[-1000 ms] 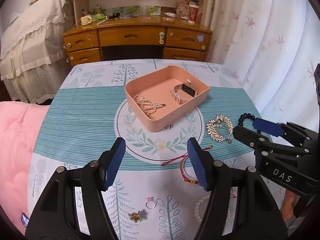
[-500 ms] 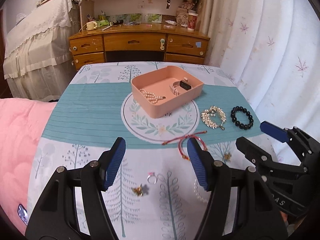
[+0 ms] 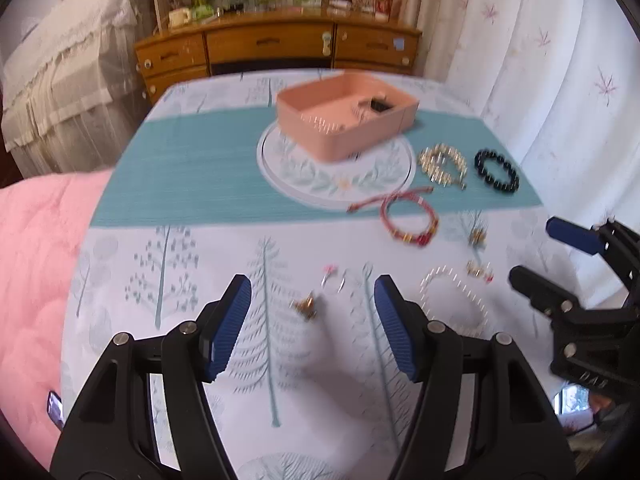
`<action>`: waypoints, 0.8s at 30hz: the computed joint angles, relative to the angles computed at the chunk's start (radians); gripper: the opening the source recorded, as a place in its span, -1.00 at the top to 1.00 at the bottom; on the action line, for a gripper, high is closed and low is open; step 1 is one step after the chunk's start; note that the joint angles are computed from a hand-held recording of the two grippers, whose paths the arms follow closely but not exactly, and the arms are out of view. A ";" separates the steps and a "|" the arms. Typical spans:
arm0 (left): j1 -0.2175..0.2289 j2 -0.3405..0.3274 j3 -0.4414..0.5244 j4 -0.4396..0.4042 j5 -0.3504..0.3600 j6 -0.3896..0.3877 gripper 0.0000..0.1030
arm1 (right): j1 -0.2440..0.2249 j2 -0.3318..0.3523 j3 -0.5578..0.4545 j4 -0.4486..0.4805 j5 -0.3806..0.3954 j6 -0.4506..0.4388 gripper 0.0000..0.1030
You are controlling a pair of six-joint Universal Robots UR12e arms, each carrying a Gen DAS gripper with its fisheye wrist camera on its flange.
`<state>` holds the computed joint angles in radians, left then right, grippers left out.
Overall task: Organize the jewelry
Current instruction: 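Grasp the pearl bracelet with the right tool while the left tool grasps the small gold charm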
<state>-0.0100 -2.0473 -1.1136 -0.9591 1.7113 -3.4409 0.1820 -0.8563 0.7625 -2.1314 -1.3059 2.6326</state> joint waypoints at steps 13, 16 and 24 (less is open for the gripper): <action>0.042 0.035 -0.074 -0.079 -0.126 -0.001 -0.12 | -0.018 0.112 -0.204 0.414 -0.011 0.010 0.11; 0.043 0.025 -0.063 -0.071 -0.154 0.004 -0.11 | -0.018 0.137 -0.243 0.459 -0.011 0.023 0.19; 0.042 -0.006 -0.028 -0.079 -0.188 -0.017 -0.07 | 0.000 0.143 -0.228 0.406 -0.038 0.018 0.35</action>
